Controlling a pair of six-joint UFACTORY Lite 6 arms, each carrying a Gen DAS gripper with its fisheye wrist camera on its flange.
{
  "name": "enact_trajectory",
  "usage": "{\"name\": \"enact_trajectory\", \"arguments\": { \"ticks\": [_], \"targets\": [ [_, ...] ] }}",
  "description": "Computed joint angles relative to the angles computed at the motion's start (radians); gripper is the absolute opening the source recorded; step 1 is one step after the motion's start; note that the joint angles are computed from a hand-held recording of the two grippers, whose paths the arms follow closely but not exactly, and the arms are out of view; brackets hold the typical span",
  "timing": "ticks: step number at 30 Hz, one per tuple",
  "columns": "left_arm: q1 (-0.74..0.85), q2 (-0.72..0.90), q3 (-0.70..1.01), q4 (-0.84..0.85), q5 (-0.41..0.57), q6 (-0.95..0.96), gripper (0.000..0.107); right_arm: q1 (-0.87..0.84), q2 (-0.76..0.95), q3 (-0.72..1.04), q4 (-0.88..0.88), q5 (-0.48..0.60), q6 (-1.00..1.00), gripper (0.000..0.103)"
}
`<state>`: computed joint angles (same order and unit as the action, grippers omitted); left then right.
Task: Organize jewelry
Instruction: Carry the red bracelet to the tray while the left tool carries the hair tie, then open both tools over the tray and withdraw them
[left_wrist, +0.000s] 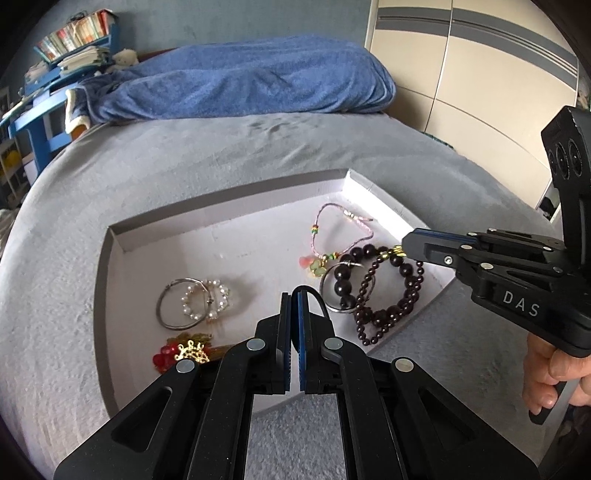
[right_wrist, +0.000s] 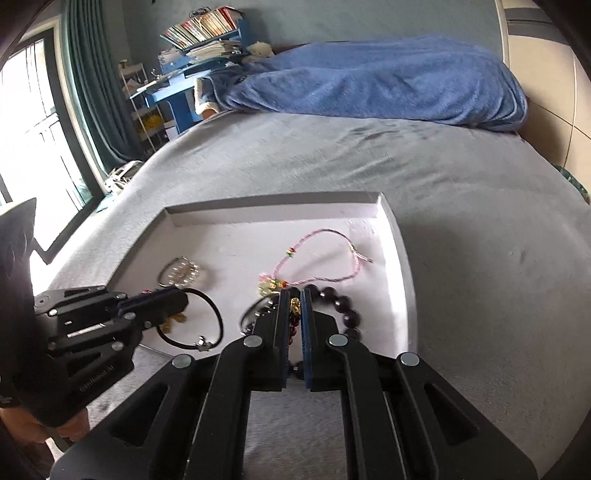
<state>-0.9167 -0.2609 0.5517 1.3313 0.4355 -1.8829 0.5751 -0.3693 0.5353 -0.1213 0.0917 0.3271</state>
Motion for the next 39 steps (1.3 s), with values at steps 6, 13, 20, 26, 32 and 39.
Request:
{"name": "enact_trajectory", "arguments": {
  "ticks": [6,13,20,26,32,39],
  "targets": [
    [0.02,0.032,-0.002,0.022,-0.023,-0.016,0.004,-0.021,0.013,-0.023,-0.148,-0.02,0.127,0.006],
    [0.012,0.042,-0.019,0.042,-0.015,-0.051,0.004,-0.027,0.003,-0.039,-0.289,-0.03,0.257,0.004],
    [0.004,0.025,-0.035,0.041,-0.01,-0.064,0.004,-0.028,-0.031,-0.057,-0.263,-0.025,0.234,0.004],
    [-0.029,-0.027,-0.068,0.034,0.035,-0.083,0.044,-0.023,-0.106,-0.099,-0.121,-0.009,0.102,0.004],
    [-0.14,-0.123,-0.115,0.009,0.141,-0.094,0.069,-0.004,-0.245,-0.186,-0.094,0.027,0.084,0.004],
    [-0.387,-0.203,-0.167,-0.069,0.335,-0.142,0.075,-0.021,-0.396,-0.294,0.149,0.088,-0.143,0.009]
  ]
}}
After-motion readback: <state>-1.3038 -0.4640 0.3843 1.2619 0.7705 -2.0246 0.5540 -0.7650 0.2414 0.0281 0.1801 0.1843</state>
